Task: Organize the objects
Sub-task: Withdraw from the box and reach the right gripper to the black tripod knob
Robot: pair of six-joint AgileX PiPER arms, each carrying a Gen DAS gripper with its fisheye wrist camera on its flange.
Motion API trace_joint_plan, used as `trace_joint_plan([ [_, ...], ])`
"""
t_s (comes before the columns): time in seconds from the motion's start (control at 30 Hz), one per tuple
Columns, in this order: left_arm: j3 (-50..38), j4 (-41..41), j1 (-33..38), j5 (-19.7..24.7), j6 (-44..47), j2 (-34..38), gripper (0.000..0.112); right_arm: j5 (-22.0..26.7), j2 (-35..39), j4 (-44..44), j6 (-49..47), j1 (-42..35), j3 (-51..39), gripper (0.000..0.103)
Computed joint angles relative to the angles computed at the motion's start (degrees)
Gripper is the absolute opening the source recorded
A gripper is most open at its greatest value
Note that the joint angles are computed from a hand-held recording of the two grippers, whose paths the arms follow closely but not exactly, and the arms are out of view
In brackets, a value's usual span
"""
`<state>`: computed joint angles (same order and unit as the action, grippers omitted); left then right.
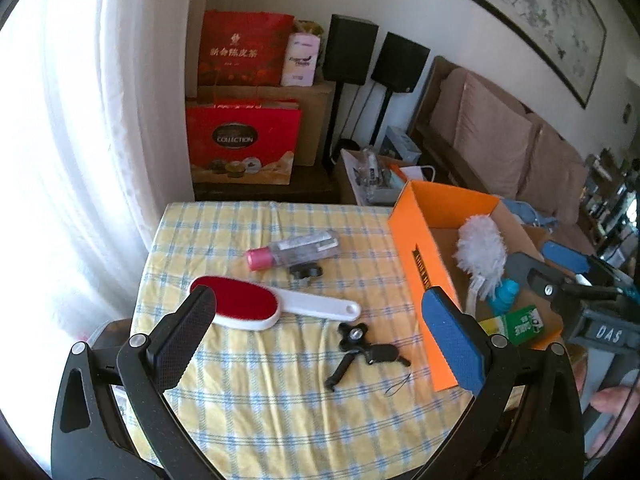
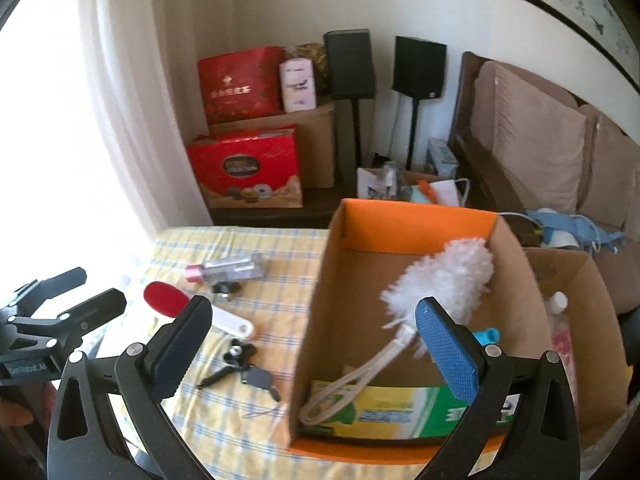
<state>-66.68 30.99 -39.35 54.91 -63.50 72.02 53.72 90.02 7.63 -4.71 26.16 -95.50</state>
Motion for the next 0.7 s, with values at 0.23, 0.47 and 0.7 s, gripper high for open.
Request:
trace_joint_plan([
  [0.23, 8.34, -2.69, 2.54, -4.23, 0.5, -3.19, 0.103, -1.27, 0.8, 2.65, 0.0, 2.6, 1.2, 0.103],
  [0.47, 13.11, -3.98, 5.13, -7.02, 0.52, -4.39, 0.102, -1.72, 2.14, 3.4, -0.46, 5.62, 1.11, 0.103],
  [0.7, 14.96, -6.51, 10.77, -8.01, 3.67, -6.32, 0.1, 0.78, 5.93, 6.19, -0.58, 6.57, -1.41, 0.078],
])
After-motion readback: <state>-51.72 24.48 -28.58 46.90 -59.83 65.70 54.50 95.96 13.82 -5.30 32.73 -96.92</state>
